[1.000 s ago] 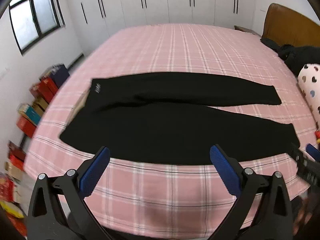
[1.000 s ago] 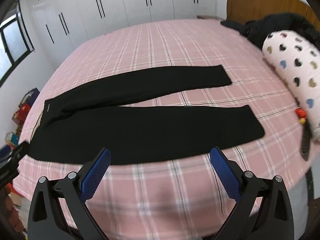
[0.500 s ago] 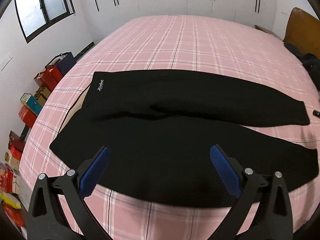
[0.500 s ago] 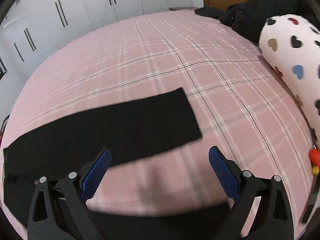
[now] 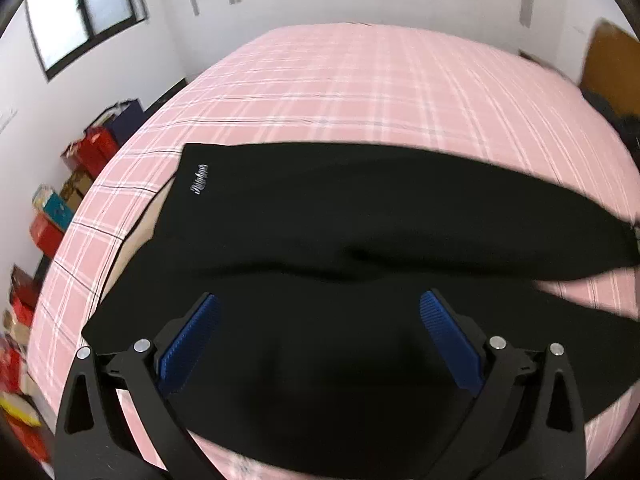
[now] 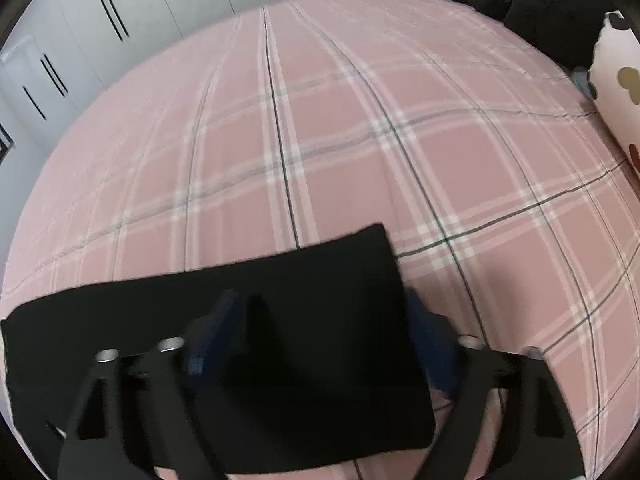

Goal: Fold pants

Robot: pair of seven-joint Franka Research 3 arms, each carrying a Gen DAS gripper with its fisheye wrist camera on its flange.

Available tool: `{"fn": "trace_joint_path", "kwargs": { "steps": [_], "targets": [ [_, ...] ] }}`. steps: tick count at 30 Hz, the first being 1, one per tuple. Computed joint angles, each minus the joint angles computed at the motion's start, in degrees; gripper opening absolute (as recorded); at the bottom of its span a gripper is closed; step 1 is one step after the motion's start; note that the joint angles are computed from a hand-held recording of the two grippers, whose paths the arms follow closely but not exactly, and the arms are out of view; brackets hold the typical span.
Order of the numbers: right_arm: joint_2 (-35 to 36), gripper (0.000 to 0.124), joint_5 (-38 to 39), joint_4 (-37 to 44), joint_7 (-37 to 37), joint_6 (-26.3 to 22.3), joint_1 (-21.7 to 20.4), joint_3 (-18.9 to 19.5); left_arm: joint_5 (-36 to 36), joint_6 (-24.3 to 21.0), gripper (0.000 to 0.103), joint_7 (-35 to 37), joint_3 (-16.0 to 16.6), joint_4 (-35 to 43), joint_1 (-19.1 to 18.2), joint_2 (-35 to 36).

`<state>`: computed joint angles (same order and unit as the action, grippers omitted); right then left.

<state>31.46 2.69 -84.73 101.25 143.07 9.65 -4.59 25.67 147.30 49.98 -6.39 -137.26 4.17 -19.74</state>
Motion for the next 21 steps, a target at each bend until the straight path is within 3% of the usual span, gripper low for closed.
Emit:
{"fn": "trace_joint_path", "kwargs": {
  "steps": [1,3,6,10,16,17,18,19,20,21],
  "targets": [
    [-0.08,0.063,-0.83,-0.15,0.48,0.16,0.49,-0.52,-0.29,0.75,0.098,-0.04,0.8,0.68,0.59,0.91],
    [-1.03,0.027,-1.5,-1.44,1.78,0.85,0.81,-1.15,0.1,2.13,0.098,-0.8,2.21,3.04,2.76,3.55],
    [-3.16,0.009,0.86,-4.48,0.55,3.2,-0.6,0.3,3.01,2.3,0.098,-2.52,3.57,9.64,6.47,9.76],
    [-4.87,0.008,-1.6,-6.67,1.83,3.73,1.3,-0.64,5.62,-0.04,0.098,-3.76,5.96,22.29,9.06,21.1],
    [-6.84,0.008,-3.05,-9.42,5.91,4.27,2.23,-1.13,-8.12,-6.55,0.097,1.18,7.6,37.35,11.88,35.33],
    [-7.73,0.008,-4.09,-10.55,7.21,4.31,2.99,-1.47,-9.28,-6.69,0.088,1.81,7.55,37.75,12.12,35.97],
    [-8.05,0.008,-4.74,-10.89,7.73,4.19,3.17,-1.54,-11.79,-6.29,0.065,3.78,7.01,38.22,12.92,36.86],
    [-8.08,0.008,-5.35,-10.71,8.11,3.74,3.31,-1.54,-16.57,-5.76,0.052,7.92,5.57,38.76,14.52,37.81],
    [-7.68,0.008,-5.78,-9.96,8.17,3.33,3.19,-1.51,-19.75,-6.3,0.031,10.41,4.81,39.23,15.36,38.26],
    [-7.94,0.008,-6.63,-10.02,8.74,3.22,3.49,-1.7,-20.55,-6.52,0.023,10.75,5.02,38.87,15.23,37.94]
  ]
}}
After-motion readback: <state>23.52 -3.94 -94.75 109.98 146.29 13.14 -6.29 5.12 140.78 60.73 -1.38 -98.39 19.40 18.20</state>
